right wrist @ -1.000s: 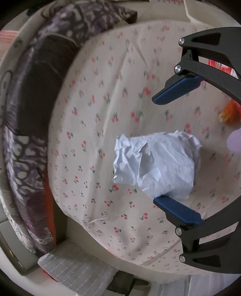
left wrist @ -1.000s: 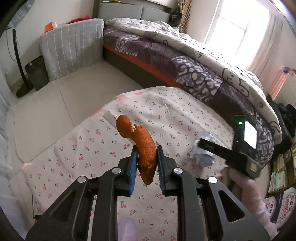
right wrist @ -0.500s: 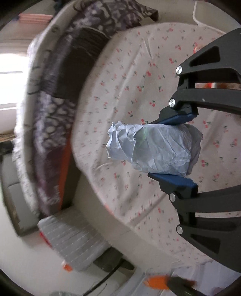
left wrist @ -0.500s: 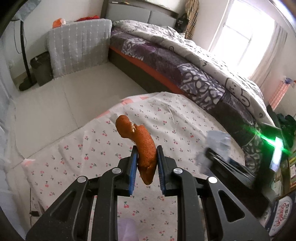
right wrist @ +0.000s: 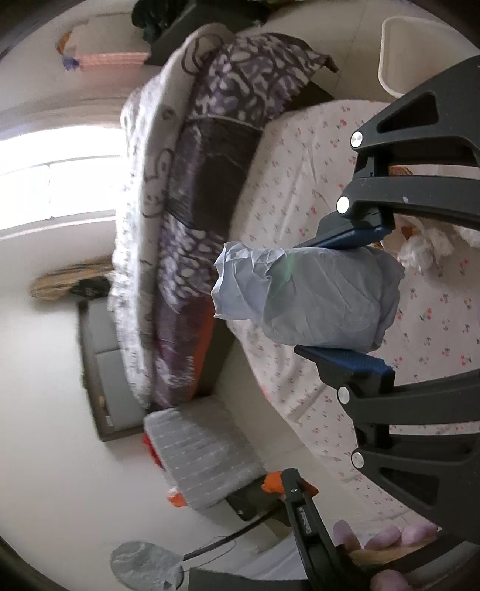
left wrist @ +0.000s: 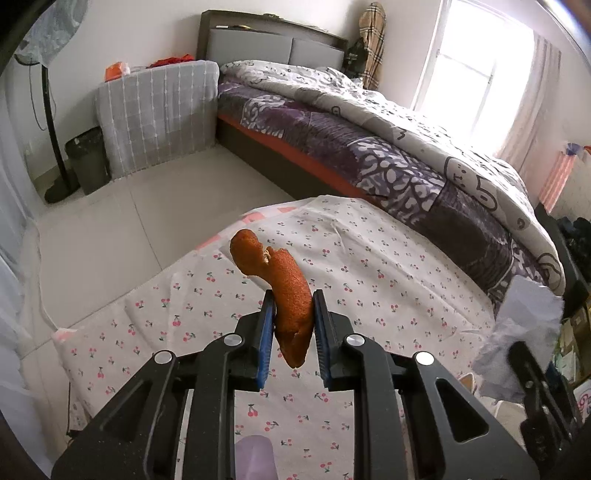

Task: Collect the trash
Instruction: 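Carry the bag with the right tool toward the white bin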

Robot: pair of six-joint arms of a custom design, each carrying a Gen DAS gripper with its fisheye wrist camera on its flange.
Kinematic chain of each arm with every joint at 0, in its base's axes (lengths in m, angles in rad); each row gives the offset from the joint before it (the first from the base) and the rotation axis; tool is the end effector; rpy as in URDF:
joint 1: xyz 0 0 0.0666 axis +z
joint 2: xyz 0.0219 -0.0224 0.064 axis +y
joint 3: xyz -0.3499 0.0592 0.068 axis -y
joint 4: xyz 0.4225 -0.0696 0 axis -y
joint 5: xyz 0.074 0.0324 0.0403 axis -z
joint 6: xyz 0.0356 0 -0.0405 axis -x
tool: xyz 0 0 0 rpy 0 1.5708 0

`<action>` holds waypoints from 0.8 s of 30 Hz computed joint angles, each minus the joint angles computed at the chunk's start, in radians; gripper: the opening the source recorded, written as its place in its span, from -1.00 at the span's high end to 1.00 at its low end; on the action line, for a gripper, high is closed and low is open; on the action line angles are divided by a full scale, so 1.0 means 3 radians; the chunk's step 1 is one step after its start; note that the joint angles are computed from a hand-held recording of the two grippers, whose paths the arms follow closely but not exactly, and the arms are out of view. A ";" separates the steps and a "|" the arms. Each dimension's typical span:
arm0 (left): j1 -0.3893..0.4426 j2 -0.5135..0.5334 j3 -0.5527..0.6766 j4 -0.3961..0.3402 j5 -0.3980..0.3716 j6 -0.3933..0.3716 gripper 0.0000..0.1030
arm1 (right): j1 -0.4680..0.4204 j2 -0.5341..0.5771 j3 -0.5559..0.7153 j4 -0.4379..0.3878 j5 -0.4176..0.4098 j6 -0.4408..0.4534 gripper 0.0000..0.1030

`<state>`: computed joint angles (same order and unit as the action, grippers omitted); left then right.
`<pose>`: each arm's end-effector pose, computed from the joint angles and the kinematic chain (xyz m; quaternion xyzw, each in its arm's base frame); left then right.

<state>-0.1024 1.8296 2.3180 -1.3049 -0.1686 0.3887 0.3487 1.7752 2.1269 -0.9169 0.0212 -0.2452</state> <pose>0.6221 -0.0583 0.5700 -0.1629 0.9125 -0.0133 0.3750 0.6099 0.2205 0.5461 -0.0402 0.8753 0.1321 0.4635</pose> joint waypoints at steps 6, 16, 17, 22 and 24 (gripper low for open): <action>-0.0110 -0.0035 -0.0100 0.0120 -0.0138 -0.0048 0.62 | -0.0053 -0.0163 -0.0238 0.0185 0.0184 0.0186 0.09; -0.0306 0.0035 -0.0040 0.0204 -0.0181 -0.0105 0.62 | -0.0210 -0.0332 -0.0409 0.0131 0.0246 0.0164 0.08; -0.0329 0.0033 -0.0049 0.0219 -0.0182 -0.0119 0.62 | -0.0228 -0.0347 -0.0422 0.0127 0.0246 0.0152 0.08; -0.0444 0.0022 -0.0090 0.0281 -0.0190 -0.0175 0.62 | -0.0300 -0.0428 -0.0499 0.0113 0.0278 0.0123 0.08; -0.0490 0.0023 -0.0100 0.0299 -0.0180 -0.0192 0.62 | -0.0326 -0.0456 -0.0527 0.0107 0.0288 0.0110 0.08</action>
